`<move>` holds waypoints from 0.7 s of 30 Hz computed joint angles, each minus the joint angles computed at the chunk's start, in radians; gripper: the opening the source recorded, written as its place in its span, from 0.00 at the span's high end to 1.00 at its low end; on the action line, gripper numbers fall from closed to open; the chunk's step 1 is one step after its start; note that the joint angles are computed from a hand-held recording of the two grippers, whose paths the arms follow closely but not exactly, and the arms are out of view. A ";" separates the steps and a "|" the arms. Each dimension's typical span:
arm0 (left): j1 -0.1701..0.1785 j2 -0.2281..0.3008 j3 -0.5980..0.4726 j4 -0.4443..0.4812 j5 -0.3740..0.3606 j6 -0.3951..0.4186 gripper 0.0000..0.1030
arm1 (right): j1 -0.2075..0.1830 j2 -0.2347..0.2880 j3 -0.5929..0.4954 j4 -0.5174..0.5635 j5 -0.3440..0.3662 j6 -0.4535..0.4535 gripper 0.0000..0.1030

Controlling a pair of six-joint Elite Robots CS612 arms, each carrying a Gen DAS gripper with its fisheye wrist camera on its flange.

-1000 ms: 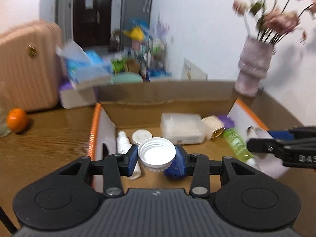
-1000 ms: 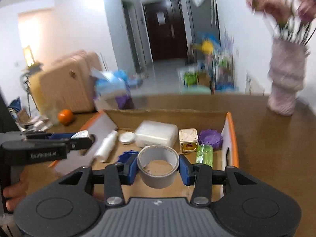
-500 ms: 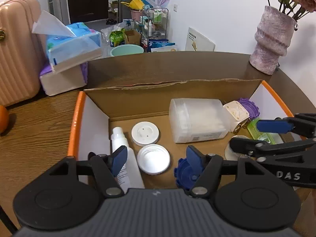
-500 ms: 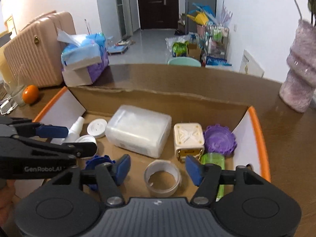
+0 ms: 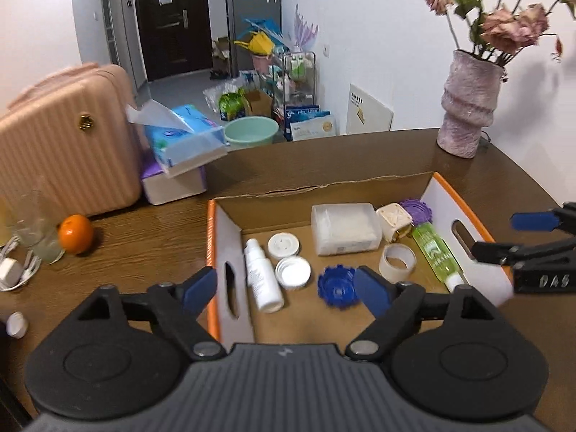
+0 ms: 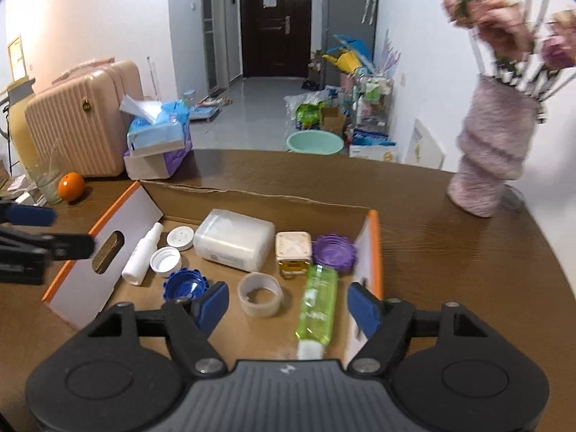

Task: Organize rigid objects
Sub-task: 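Lift both tools out of the box and move toward the red lint brush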

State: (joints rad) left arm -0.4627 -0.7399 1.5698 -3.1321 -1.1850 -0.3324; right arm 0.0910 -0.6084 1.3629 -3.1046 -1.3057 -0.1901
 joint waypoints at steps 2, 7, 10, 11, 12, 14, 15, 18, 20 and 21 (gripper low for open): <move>-0.014 -0.028 0.050 -0.031 0.027 0.004 0.12 | -0.010 -0.025 0.047 -0.038 0.005 0.006 0.24; -0.063 -0.067 0.154 -0.149 0.158 0.030 0.06 | -0.036 -0.070 0.167 -0.173 0.040 0.026 0.17; -0.097 -0.069 0.203 -0.266 0.239 0.056 0.04 | -0.047 -0.078 0.236 -0.315 0.058 0.049 0.13; -0.109 -0.065 0.218 -0.317 0.267 0.062 0.03 | -0.046 -0.076 0.256 -0.376 0.050 0.040 0.13; -0.122 -0.057 0.232 -0.382 0.297 0.072 0.00 | -0.042 -0.073 0.270 -0.426 0.037 0.028 0.13; -0.146 -0.034 0.252 -0.510 0.357 0.096 0.00 | -0.039 -0.063 0.305 -0.556 0.015 -0.006 0.12; -0.159 -0.020 0.259 -0.564 0.392 0.104 0.00 | -0.037 -0.055 0.316 -0.616 0.010 -0.015 0.09; -0.188 0.010 0.289 -0.670 0.437 0.085 0.00 | -0.044 -0.034 0.355 -0.778 0.022 -0.024 0.06; -0.204 0.022 0.311 -0.698 0.448 0.029 0.00 | -0.050 -0.025 0.381 -0.835 0.027 -0.011 0.06; -0.209 0.026 0.321 -0.709 0.445 0.010 0.00 | -0.053 -0.018 0.396 -0.865 0.025 0.005 0.06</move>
